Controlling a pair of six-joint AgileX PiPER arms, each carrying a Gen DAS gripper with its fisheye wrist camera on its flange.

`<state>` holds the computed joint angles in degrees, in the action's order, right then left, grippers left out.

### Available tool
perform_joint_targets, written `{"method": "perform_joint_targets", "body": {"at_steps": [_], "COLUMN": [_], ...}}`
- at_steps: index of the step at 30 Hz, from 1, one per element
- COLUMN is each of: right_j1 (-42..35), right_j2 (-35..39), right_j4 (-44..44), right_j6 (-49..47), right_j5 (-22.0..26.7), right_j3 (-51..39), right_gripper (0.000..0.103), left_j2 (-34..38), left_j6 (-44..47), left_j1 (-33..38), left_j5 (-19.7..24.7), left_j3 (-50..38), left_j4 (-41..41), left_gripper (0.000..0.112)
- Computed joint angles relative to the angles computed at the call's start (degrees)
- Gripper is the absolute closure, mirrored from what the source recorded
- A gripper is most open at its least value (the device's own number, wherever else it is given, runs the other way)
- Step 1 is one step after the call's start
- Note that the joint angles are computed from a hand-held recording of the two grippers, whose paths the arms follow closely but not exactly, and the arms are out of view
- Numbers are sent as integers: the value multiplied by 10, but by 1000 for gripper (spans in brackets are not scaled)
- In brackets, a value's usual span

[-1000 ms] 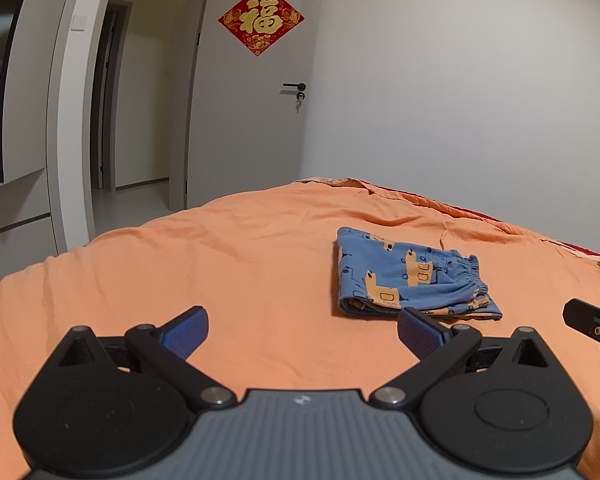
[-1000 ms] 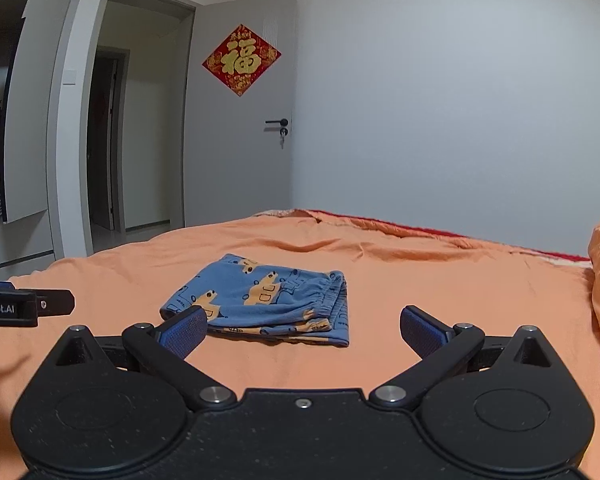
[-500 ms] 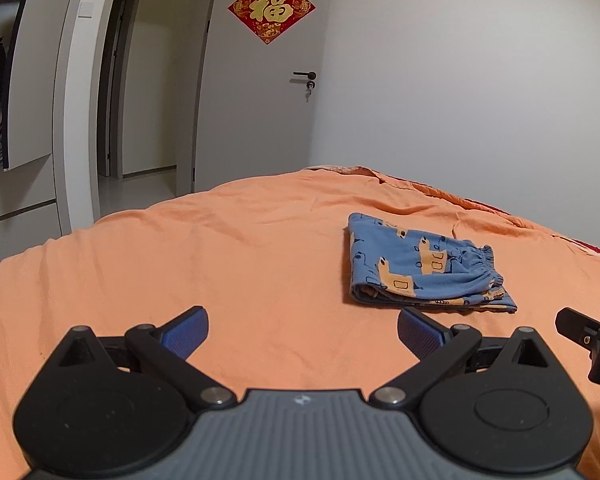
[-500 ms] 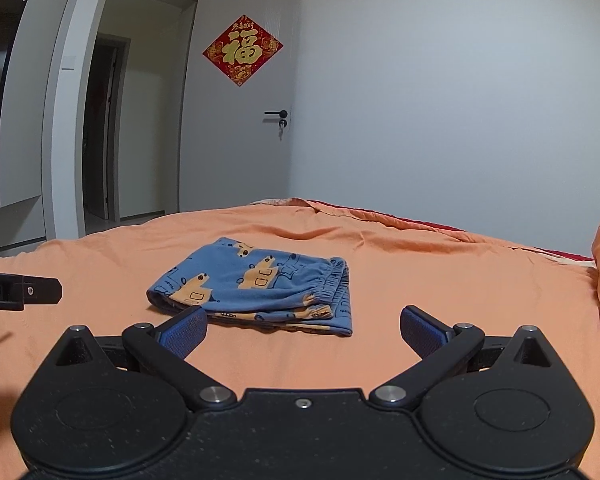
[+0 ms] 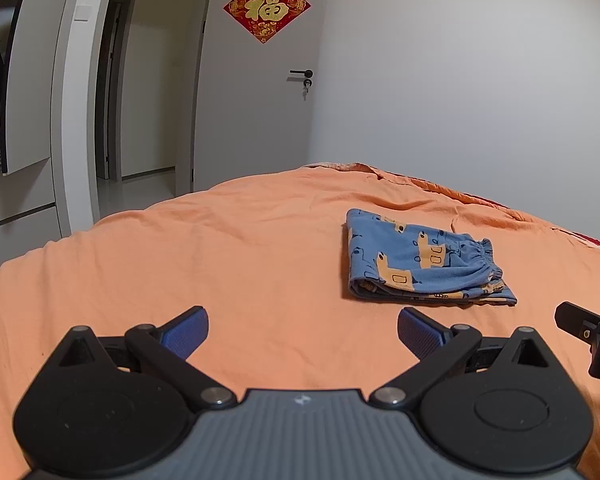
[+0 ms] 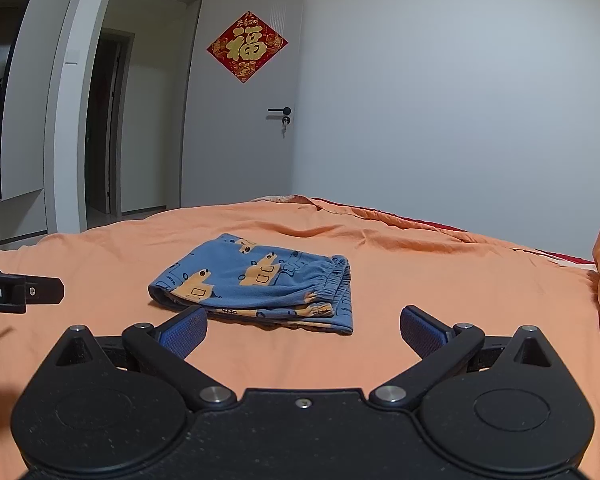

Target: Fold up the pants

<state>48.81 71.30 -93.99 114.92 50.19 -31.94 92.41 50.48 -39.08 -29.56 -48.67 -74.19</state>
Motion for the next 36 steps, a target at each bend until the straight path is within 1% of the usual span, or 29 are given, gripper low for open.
{"method": "perform_joint_targets", "body": {"at_steps": [19,36], "right_j1": [-5,-4], "right_j2": [-3,-1], "right_j4": [1,2], "right_j6": [-2,-1], "right_j5": [-11,-11], "right_j3": [3,3], "right_gripper": [1,1], "left_j2": [4,4], "left_j6": [8,10], "left_j1": [-4,-4], "left_j5": [-6,-5], "left_j3": [0,0], "left_j4": [-1,0], "left_gripper": [10,10]}}
